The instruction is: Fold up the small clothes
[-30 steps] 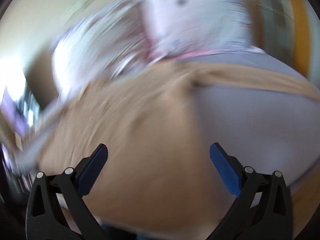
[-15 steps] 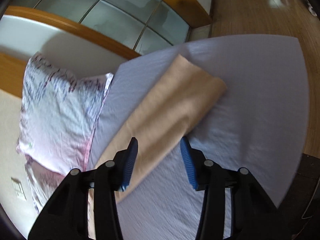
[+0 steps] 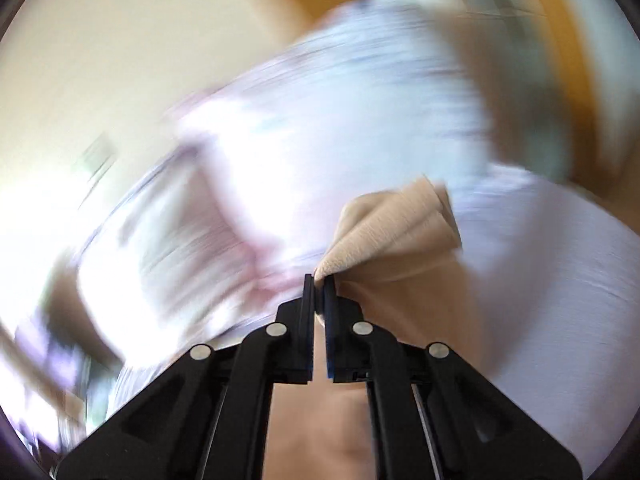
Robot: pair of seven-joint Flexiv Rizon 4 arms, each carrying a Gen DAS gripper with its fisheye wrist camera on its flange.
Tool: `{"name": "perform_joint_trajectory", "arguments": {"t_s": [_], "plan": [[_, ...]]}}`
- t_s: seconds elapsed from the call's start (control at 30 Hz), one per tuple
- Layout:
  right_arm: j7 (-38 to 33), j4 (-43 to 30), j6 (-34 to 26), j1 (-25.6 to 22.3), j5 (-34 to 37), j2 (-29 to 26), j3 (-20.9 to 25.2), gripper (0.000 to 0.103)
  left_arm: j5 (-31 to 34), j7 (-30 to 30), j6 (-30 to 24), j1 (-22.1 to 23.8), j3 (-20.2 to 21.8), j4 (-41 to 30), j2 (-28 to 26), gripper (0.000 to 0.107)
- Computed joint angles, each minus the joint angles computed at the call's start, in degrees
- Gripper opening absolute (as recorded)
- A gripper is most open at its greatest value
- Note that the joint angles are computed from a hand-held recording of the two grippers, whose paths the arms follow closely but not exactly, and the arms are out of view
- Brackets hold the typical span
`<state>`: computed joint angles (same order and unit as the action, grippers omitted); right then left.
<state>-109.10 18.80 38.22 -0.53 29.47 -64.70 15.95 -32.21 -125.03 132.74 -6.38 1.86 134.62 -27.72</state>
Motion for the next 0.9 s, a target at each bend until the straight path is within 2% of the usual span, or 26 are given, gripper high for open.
{"name": "perform_joint_trajectory", "arguments": {"t_s": [0.07,0.1,0.2,0.27,0.3,0.37,0.43,0.5,0.53,0.67,0.77,0.8,0.83,0.87,0.9], "plan": [[-6.95,3.31,-5.1,3.27,0.75,2.07,2.64,0.004,5.86,-7.38,2.04,4.62,-1.3,1.7,0.0,0.102],[-8.72,4.24,-7.25,4.57,0.72,2.41,2.89,0.004,6.4,-8.92,2.51,5.32,-1.71,2.67,0.32,0.102],[-13.68,7.79,-18.37,10.33,-2.9,2.68,1.54,0.009,5.32,-10.63,1.44,5.13,-0.76,3.8,0.82,0.102],[-14.82,8.89,-24.64,11.89,-4.36,2.7,1.02,0.019,5.16,-12.19,1.28,5.44,-0.38,4.99,1.15,0.102],[-16.08,12.25,-24.66,11.83,-4.21,4.24,0.98,0.024,6.45,-14.13,1.5,6.62,-0.57,5.69,1.24,0.1],[-18.32,17.24,-19.64,10.2,-2.1,6.82,1.66,0.061,8.58,-17.35,2.42,8.31,-0.51,7.15,1.35,0.095],[-17.74,16.81,-16.22,9.02,-0.17,6.78,2.14,0.074,9.29,-19.51,3.11,9.14,-0.02,8.46,1.31,0.09],[-16.3,15.72,-17.09,6.87,1.73,6.76,2.42,0.075,12.26,-24.16,3.68,12.07,-0.33,9.47,0.9,0.085],[-15.1,14.11,-17.29,6.27,1.72,5.84,2.56,0.076,11.99,-25.28,3.83,12.27,-0.19,9.84,0.93,0.079],[-12.39,10.5,-18.45,5.43,2.01,4.19,1.97,0.078,11.69,-30.79,4.92,13.69,0.54,11.22,1.08,0.074],[-12.4,11.57,-19.56,3.77,3.05,4.98,2.46,0.079,14.13,-35.01,4.86,16.14,0.47,11.69,1.11,0.062],[-12.76,12.19,-19.97,2.98,3.58,5.28,2.78,0.079,15.24,-37.07,5.58,17.24,0.41,11.95,0.72,0.053],[-12.84,12.1,-20.31,2.72,3.93,5.19,2.89,0.08,15.73,-38.63,6.1,17.92,0.54,12.22,0.28,0.038],[-12.96,12.02,-20.5,2.44,4.24,5.11,2.93,0.081,15.81,-39.13,5.8,18.16,0.75,12.23,0.1,0.028],[-13.09,11.95,-20.68,2.16,4.5,5.24,2.98,0.081,16.62,-39.29,4.62,19.01,0.84,12.15,0.07,0.011]]}}
